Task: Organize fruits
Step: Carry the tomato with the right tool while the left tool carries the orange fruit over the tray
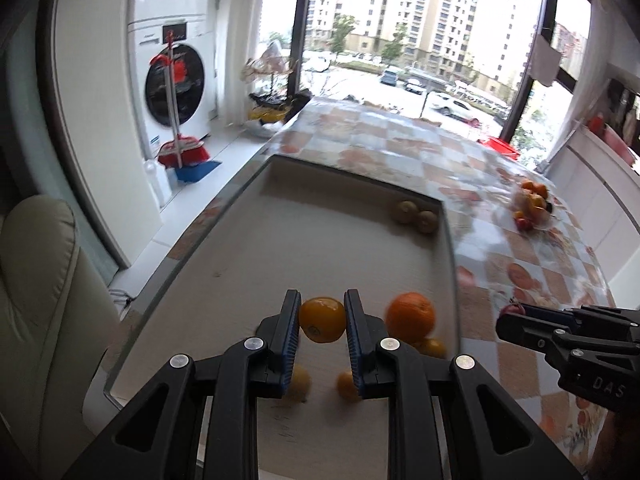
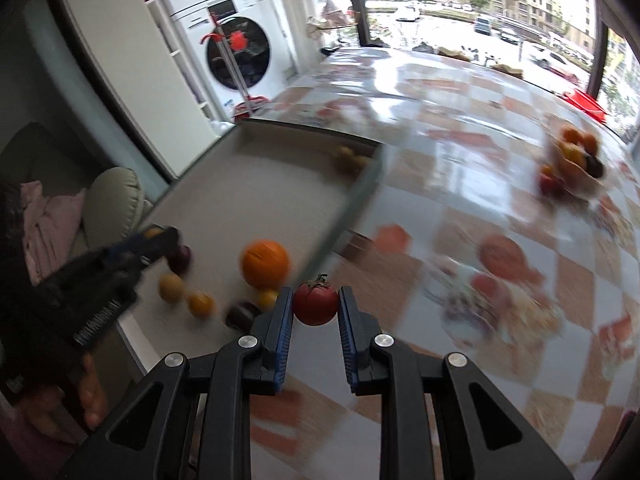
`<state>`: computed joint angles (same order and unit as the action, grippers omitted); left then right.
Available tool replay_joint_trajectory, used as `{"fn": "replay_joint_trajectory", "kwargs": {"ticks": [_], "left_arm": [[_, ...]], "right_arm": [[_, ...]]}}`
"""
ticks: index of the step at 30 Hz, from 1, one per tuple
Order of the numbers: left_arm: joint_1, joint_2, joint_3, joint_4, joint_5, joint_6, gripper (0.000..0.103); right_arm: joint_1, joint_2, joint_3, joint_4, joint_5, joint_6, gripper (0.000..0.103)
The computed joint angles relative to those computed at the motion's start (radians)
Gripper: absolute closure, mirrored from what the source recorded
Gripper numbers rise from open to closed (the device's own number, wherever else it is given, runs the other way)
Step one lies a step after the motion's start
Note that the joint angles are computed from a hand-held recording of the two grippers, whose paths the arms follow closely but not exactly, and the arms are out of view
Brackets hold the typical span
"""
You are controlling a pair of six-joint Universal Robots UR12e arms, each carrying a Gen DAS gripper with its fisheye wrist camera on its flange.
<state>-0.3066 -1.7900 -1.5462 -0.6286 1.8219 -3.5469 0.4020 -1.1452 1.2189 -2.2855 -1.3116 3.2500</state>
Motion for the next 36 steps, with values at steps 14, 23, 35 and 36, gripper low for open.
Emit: {"fn": "replay_joint_trajectory", "kwargs": {"ticks": [14, 23, 35, 36], "left_arm": [[0.007, -0.032, 0.029, -0.075, 0.020, -0.016, 0.079], [0.007, -0.042, 0.037, -0.086, 0.014, -0.009, 0.079], [0.008, -0.048, 0.053, -0.093, 0.008, 0.001, 0.079], [0.008, -0.050, 0.056, -0.095, 0.008, 0.004, 0.079]], "right_arm": [[0.031, 0.099, -0.148, 0.097, 0.013, -0.025, 0.079], [0.030, 0.112, -0.163, 0.103, 0.019, -0.008, 0.078], [0.029, 0.115, -0.179, 0.097, 0.001, 0.005, 0.078], [0.030, 0.117, -0.182, 0.098, 0.000, 0.006, 0.078]]}}
